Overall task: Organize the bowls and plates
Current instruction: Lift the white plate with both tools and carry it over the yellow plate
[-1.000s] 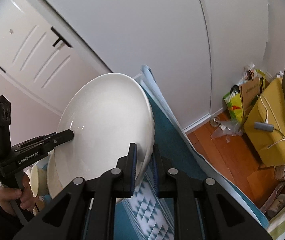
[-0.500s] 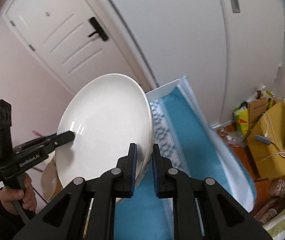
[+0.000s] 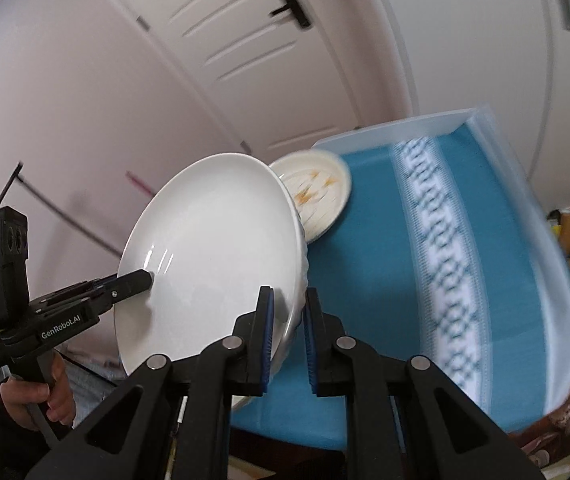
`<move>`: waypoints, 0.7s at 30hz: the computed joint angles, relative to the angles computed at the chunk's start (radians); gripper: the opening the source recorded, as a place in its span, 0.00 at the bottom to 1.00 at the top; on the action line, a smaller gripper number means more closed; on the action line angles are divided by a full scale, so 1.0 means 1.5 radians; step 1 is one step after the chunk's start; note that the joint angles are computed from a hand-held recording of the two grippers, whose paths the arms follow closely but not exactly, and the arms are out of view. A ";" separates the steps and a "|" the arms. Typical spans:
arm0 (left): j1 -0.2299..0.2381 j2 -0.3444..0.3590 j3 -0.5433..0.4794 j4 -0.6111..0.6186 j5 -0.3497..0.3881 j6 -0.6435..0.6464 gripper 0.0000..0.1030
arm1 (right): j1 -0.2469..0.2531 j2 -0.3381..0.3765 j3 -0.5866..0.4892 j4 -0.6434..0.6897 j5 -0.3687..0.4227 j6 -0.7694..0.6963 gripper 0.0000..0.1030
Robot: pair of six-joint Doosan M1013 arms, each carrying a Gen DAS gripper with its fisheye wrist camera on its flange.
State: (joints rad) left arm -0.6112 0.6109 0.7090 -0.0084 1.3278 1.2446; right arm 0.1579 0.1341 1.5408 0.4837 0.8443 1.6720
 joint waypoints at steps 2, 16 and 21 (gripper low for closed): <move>0.002 -0.025 0.055 0.008 -0.021 -0.035 0.14 | 0.011 0.008 0.004 0.020 0.004 -0.029 0.13; 0.030 -0.111 0.283 -0.008 -0.139 -0.145 0.14 | 0.051 0.073 -0.015 0.029 0.049 -0.115 0.13; 0.036 -0.099 0.276 -0.021 -0.145 -0.149 0.14 | 0.057 0.085 -0.030 0.006 0.054 -0.119 0.13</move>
